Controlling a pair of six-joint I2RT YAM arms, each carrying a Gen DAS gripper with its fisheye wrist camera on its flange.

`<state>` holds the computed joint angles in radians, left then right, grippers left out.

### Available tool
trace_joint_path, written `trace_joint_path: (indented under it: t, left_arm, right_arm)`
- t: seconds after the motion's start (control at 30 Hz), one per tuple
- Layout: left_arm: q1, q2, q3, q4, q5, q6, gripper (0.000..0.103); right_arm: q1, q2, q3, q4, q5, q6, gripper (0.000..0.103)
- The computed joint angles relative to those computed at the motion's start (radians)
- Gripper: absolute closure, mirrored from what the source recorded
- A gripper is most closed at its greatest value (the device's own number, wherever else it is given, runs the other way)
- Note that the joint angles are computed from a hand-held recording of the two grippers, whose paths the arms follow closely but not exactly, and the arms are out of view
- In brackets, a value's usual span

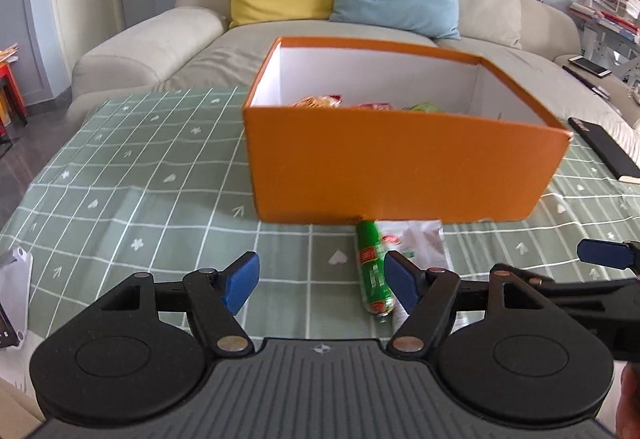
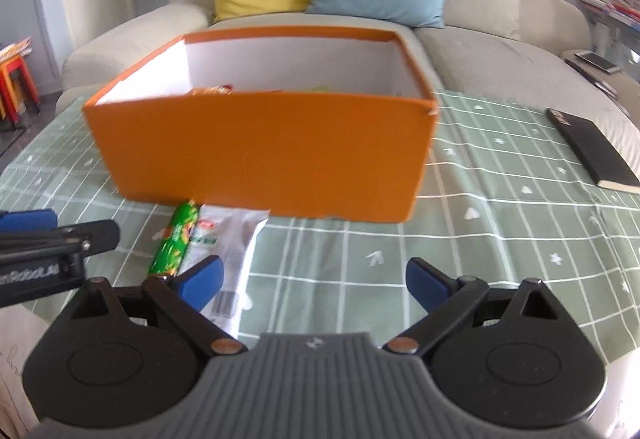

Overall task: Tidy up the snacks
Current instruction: 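Move the left tool to the green sausage while the right tool reaches the white packet, then grasp the green sausage with the left tool while the right tool grasps the white packet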

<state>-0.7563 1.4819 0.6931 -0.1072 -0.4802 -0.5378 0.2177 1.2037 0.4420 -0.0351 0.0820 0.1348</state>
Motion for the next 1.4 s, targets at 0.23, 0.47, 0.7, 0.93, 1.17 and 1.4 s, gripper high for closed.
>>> trace_joint_path:
  t: [0.23,0.47,0.7,0.93,1.17,1.4]
  left_arm:
    - [0.048,-0.005,-0.013,0.003,0.024,-0.045,0.02]
    - [0.078,-0.006,-0.031,0.014,0.076,-0.039,0.021]
    - [0.079,0.019,-0.027,0.041,0.106,-0.041,0.022]
    - [0.125,0.029,-0.032,0.037,0.16,-0.1,0.026]
    - [0.155,0.039,-0.036,0.057,0.221,-0.109,0.035]
    - [0.117,0.093,0.032,0.057,0.209,0.025,0.036]
  right_arm:
    - [0.035,0.073,-0.004,0.065,-0.048,0.021,0.014]
    - [0.106,0.194,0.035,0.112,-0.011,0.03,0.02]
    - [0.116,0.28,0.075,0.132,0.0,0.044,0.021]
    - [0.129,0.352,0.111,0.162,-0.03,0.06,0.02]
    - [0.165,0.376,0.114,0.184,0.003,0.013,0.034]
    - [0.084,0.342,0.119,0.125,-0.046,-0.059,0.047]
